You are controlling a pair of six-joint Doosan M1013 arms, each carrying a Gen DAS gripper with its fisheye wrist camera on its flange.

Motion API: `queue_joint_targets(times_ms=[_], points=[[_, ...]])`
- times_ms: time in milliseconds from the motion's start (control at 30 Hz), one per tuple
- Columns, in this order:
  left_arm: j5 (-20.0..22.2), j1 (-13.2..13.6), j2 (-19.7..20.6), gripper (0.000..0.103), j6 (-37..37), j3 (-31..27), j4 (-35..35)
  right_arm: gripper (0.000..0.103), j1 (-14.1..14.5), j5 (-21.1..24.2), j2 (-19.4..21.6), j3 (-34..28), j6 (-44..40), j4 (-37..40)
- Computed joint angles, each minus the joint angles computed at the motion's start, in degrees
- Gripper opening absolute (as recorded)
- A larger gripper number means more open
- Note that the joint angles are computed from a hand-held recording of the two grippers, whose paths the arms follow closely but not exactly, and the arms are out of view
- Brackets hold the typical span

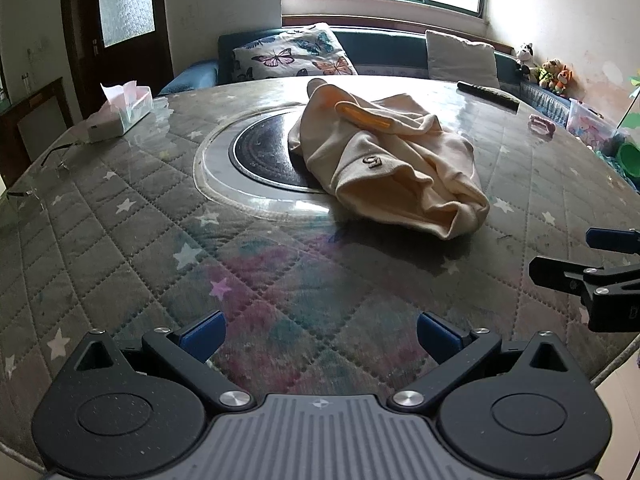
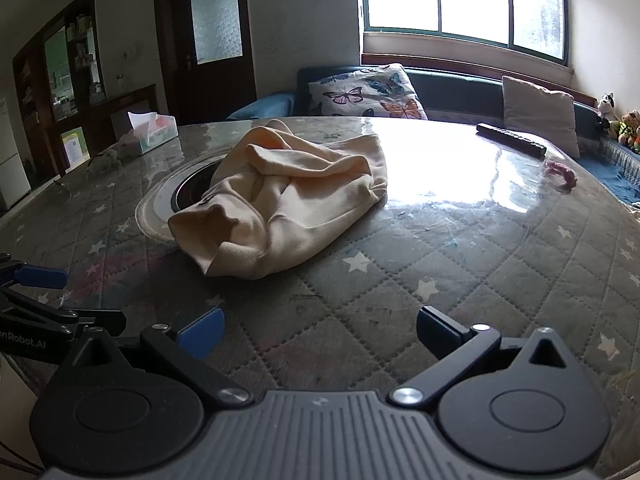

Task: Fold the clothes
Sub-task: 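Move both grippers toward the crumpled beige shirt on the table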

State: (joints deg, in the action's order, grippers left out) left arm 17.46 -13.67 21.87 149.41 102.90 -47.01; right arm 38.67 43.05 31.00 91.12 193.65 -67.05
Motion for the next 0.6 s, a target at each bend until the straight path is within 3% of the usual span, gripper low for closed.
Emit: queue_joint_targets(times_ms=[600], points=[[-0.1, -0.92, -0.02, 0.103, -2.03, 0.26, 3.96, 0.103, 0.08, -0.36, 0.29, -0.22, -1.27, 1.58]])
